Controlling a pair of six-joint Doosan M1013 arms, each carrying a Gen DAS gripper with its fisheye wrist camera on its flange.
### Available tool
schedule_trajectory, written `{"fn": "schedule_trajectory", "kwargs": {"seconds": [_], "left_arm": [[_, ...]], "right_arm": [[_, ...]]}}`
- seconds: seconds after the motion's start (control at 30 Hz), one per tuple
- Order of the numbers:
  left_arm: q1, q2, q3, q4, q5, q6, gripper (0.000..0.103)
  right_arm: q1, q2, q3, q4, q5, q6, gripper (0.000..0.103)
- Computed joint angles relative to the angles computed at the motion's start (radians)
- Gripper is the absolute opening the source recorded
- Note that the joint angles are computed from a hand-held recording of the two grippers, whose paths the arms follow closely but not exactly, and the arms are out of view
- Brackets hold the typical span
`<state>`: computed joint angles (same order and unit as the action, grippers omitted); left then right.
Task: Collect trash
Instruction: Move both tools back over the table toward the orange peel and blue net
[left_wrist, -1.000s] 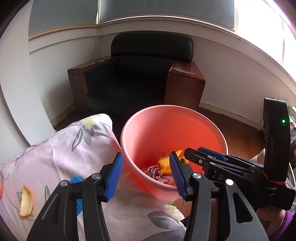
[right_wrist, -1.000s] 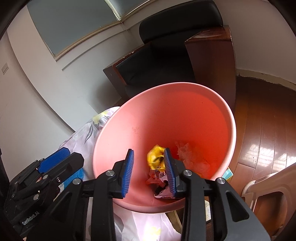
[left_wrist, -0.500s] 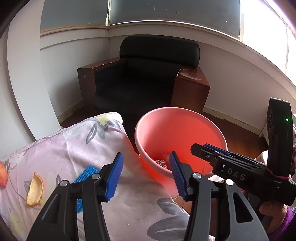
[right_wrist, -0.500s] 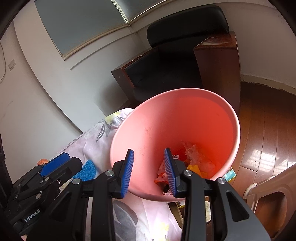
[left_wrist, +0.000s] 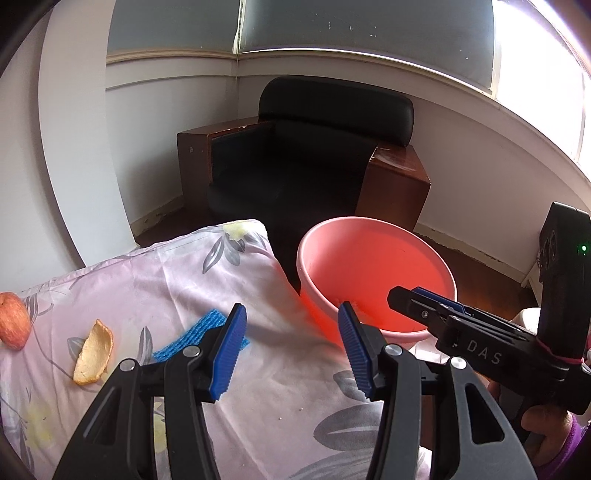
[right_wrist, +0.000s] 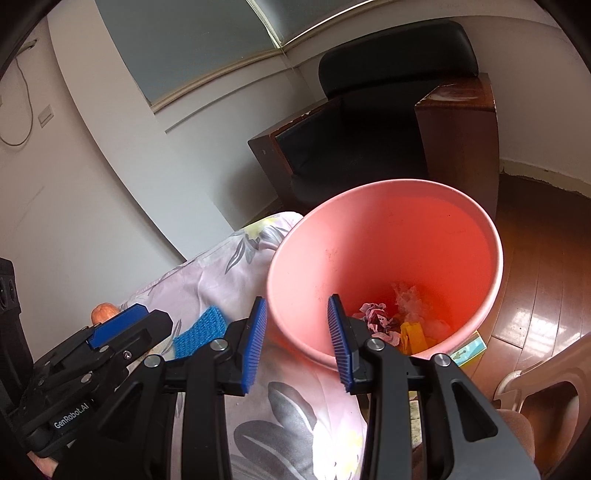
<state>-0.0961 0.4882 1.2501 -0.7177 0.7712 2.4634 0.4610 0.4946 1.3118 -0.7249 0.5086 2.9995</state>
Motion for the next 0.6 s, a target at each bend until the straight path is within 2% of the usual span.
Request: {"fn": "schedule_trajectory", "kwargs": {"seconds": [0.6], "left_arm": [[0.056, -0.025, 0.041, -0.002, -0.036, -0.049, 0.051]], "right_arm": [[0.032, 0.027, -0.054, 0.119, -0.014, -0.175, 0.035]]}}
